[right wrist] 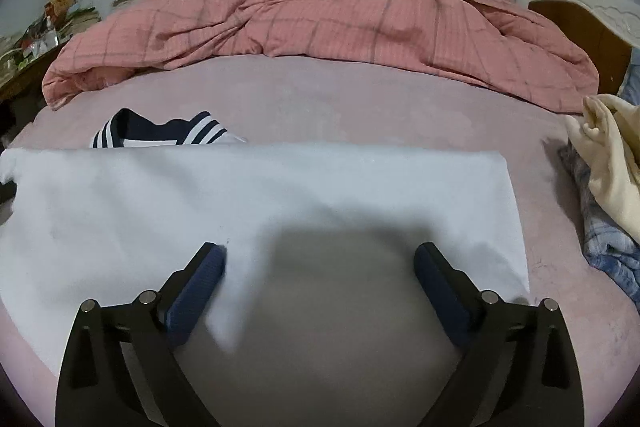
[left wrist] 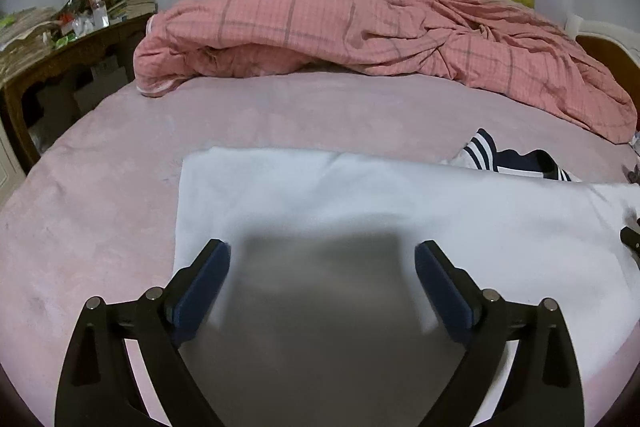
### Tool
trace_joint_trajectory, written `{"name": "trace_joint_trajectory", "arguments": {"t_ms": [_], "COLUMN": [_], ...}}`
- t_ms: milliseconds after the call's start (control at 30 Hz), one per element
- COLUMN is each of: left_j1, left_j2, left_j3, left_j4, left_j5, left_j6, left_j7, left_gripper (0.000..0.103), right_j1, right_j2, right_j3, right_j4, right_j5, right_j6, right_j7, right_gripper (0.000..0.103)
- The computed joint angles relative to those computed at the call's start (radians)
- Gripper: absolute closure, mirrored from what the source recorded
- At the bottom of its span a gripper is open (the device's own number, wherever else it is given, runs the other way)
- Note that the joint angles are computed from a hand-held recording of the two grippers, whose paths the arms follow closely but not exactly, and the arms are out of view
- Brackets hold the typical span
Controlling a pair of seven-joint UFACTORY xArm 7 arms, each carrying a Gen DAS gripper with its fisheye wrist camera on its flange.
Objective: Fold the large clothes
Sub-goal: 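Press the folded white jacket flat with both open grippers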
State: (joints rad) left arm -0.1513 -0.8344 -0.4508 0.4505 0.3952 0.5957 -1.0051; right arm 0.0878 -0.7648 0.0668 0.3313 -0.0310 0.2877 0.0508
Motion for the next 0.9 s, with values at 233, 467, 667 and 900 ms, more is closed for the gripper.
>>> {"name": "trace_joint_trajectory", "arguments": {"t_ms": [233, 467, 667, 900], "left_j1": [0.046, 0.05, 0.012, -0.068], "left_j2": [-0.017, -0.109, -0.18, -0.295], "left_j3": [-0.138, -0.2, -0.222, -0.278], "left_j4": [0.052, 0.047, 0.039, 0.055], "left_j5": [0.121, 0.216, 0.218, 0.138], "left_j6": [0.093, 0.116, 0.15, 0.227], "left_j7": [-0.06, -0.131, -0.127, -0.185], "left_gripper": [0.008, 0.008, 0.006, 0.003], "right_j1": [-0.034, -0.054, -0.096, -0.091], "right_j2": [-0.046, -0.064, -0.163, -0.398], "right_j3": [0.047, 0.07, 0.119, 0.082], "right_j4": [-0.042, -0.05, -0.084, -0.145], "right_j5": [-0.024, -0.066, -0.104, -0.09], "right_j6": [-0.03, -0.032, -0.001, 0.129], "right_j7": [0.037, 0.072, 0.132, 0.187], "right_gripper": [0.005, 0.004, 0.004, 0.004]}}
